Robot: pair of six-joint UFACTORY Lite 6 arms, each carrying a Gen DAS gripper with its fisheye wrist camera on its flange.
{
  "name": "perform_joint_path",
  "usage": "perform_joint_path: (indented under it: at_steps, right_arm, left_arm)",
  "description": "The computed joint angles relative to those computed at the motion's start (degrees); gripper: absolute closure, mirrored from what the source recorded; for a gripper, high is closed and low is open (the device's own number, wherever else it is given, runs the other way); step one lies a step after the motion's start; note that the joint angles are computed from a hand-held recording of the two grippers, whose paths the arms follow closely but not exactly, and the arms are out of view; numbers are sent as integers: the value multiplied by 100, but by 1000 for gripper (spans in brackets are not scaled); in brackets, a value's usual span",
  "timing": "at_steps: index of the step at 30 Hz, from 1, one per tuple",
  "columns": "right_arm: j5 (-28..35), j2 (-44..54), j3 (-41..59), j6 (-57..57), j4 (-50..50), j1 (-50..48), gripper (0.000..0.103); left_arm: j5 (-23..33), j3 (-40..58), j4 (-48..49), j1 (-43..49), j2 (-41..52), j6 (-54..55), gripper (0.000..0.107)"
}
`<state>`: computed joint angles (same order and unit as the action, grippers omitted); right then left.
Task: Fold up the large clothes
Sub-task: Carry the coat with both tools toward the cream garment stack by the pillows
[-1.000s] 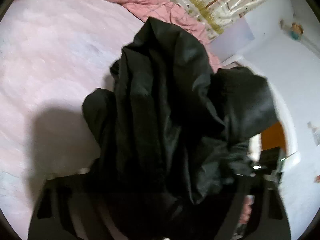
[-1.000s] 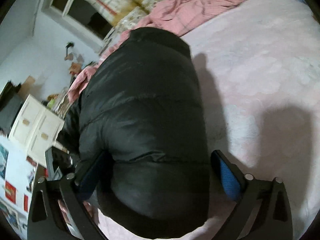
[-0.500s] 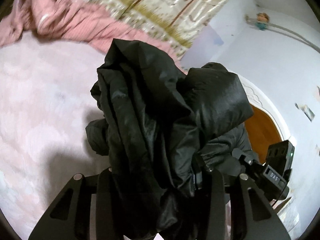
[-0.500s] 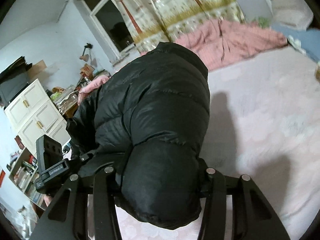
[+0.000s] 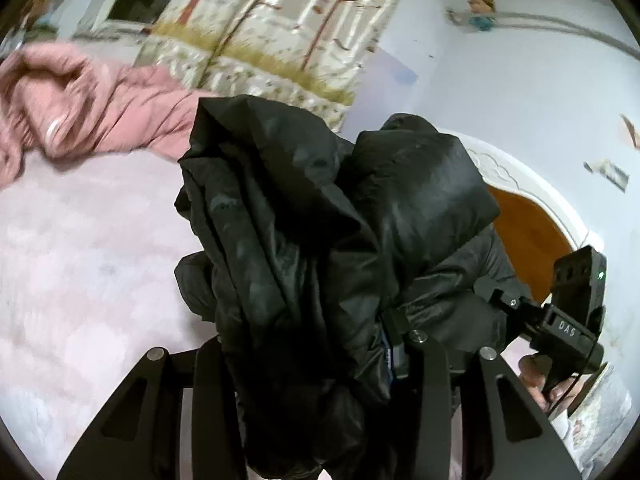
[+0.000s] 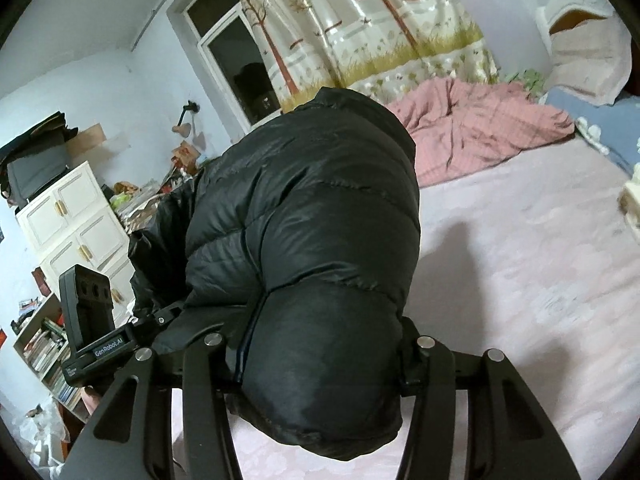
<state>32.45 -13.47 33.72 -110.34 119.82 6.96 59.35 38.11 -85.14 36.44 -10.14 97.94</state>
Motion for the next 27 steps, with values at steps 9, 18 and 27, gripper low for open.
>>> perform_joint_path:
  at_steps: [9,18,27]
  right_arm:
    - [937,-656,115,1479,-1841,-1993,48]
    - [2463,-65,1222,1881,-2933,-4491,48]
    - [2464,2329,3880,2389,-3061,-6079,46]
  left_arm:
    - [-1430,852,-298,-2184,-302,-668,66]
    - [-2976,2337,-724,-4484,532,-1006,66]
    - [-4037,6850,564,-6674,3981,-2860,66]
